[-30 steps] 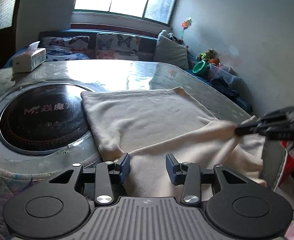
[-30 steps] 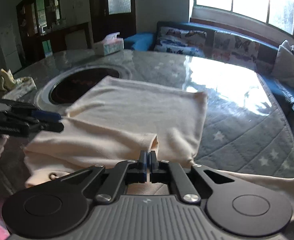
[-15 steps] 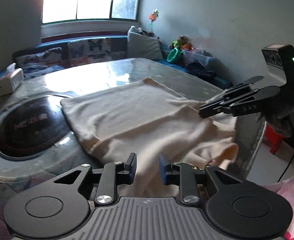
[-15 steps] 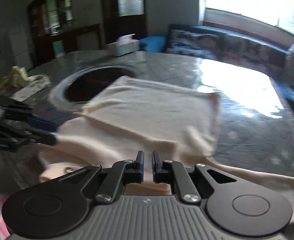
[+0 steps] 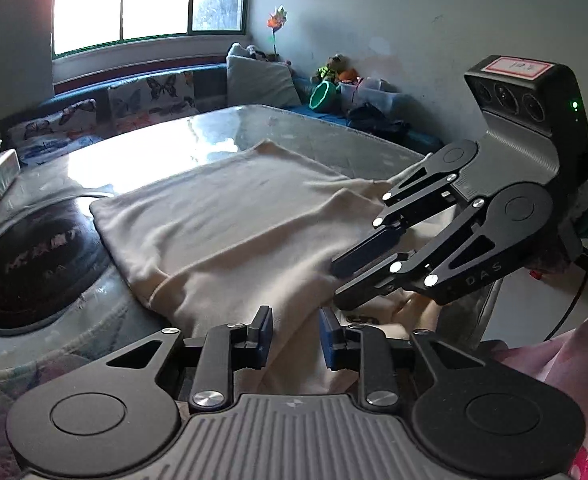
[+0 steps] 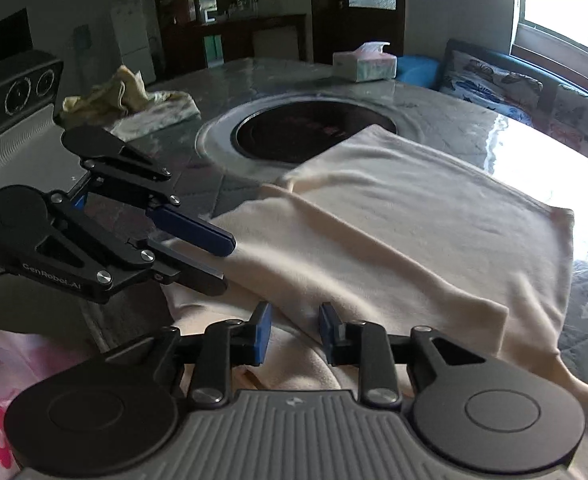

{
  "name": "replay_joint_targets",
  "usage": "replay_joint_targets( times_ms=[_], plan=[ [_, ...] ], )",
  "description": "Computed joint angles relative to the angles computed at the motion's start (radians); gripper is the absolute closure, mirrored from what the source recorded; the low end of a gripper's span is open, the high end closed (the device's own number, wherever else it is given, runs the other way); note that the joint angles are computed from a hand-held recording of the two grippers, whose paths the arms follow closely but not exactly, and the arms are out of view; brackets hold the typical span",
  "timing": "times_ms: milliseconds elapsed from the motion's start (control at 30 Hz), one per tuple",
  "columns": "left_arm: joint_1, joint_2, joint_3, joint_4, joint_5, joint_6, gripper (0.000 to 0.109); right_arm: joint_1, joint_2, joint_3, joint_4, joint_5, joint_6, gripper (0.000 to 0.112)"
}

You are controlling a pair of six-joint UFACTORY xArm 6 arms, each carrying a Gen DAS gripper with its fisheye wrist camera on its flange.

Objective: Fold clothes

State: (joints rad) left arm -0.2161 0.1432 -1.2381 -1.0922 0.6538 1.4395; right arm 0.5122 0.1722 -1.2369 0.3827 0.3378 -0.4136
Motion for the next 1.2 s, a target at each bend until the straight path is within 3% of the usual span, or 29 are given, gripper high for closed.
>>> replay_joint_targets(
  times_ms=[133, 167, 233, 333, 533, 700, 900, 1200],
  plan=[
    [-0.007, 0.015, -0.006, 0.012, -0.02, 0.023, 0.085, -0.002, 0.003, -0.006, -0.013, 0.01, 0.002, 0.088],
    [-0.009, 0.02, -0.008, 0.018, -0.025, 0.023, 0.093, -0.003, 0.006, -0.009, -0.025, 0.011, 0.003, 0.09],
    [-0.005, 0.024, -0.013, 0.021, -0.018, 0.016, 0.1, -0.003, 0.011, -0.01, -0.051, 0.001, 0.013, 0.107],
    [0.008, 0.022, -0.018, 0.01, 0.007, 0.011, 0.103, -0.01, 0.004, -0.011, -0.045, 0.009, 0.009, 0.11],
    [0.027, 0.019, -0.029, 0.066, 0.057, -0.047, 0.102, -0.016, -0.022, -0.005, 0.025, 0.086, -0.061, 0.107],
    [0.045, 0.028, -0.068, -0.004, 0.098, -0.056, 0.1, -0.023, -0.043, 0.011, 0.103, 0.023, -0.075, 0.105],
    [0.004, 0.093, -0.127, -0.012, 0.031, -0.106, 0.1, -0.026, 0.014, -0.026, 0.134, -0.014, -0.055, 0.104],
    [-0.035, 0.09, -0.081, 0.02, -0.03, -0.041, 0.1, -0.018, -0.005, 0.016, 0.055, -0.032, -0.017, 0.102]
  ],
)
